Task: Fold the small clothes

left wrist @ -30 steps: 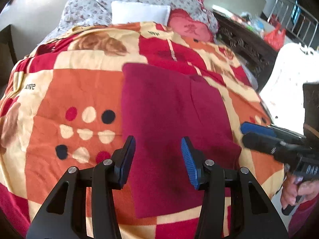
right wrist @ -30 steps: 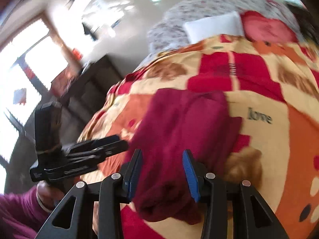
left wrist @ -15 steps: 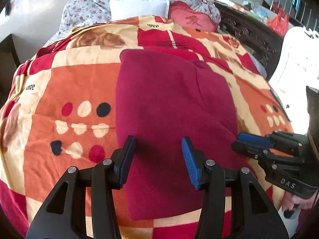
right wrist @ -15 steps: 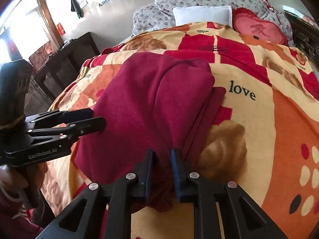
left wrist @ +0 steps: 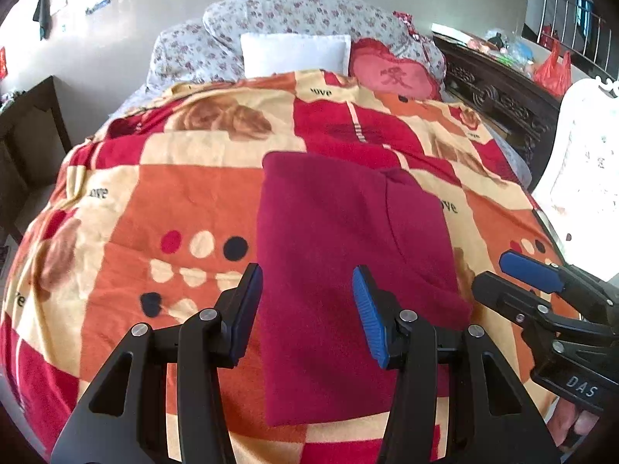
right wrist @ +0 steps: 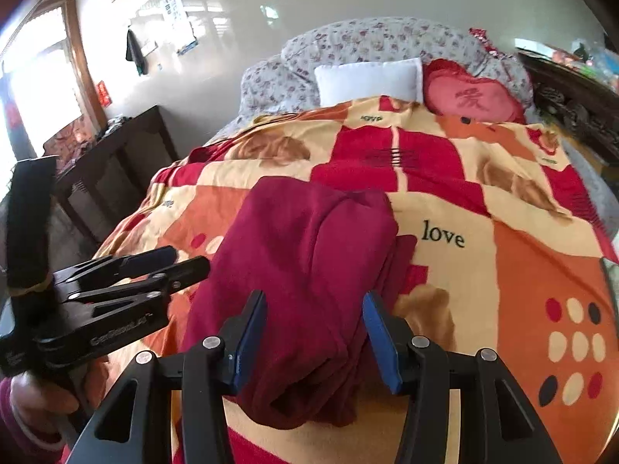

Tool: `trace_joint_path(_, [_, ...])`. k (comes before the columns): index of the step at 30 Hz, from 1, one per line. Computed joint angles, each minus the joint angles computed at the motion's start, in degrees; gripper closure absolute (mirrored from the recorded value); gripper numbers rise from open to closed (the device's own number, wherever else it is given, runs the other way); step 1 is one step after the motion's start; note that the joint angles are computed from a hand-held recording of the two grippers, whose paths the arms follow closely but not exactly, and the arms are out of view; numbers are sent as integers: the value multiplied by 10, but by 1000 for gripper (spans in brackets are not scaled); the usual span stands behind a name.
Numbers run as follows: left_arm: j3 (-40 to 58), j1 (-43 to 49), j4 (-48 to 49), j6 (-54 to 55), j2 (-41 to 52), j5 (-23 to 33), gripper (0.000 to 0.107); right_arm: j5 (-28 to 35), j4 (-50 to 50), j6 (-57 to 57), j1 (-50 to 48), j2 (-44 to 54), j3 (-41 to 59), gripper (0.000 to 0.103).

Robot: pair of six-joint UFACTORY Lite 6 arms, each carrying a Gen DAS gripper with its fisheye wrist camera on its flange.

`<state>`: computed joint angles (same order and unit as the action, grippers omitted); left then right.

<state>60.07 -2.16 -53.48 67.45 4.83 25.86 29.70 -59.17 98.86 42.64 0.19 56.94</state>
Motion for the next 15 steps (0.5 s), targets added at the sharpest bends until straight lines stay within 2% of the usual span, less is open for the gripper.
trace_joint_path(6, [-15, 17, 4, 0, -33, 5, 59, 35, -22, 54, 24, -8, 1, 53])
trace_joint_path(15, [-28, 44, -10, 7, -58, 24, 59, 65, -9, 50, 46, 5, 17, 49])
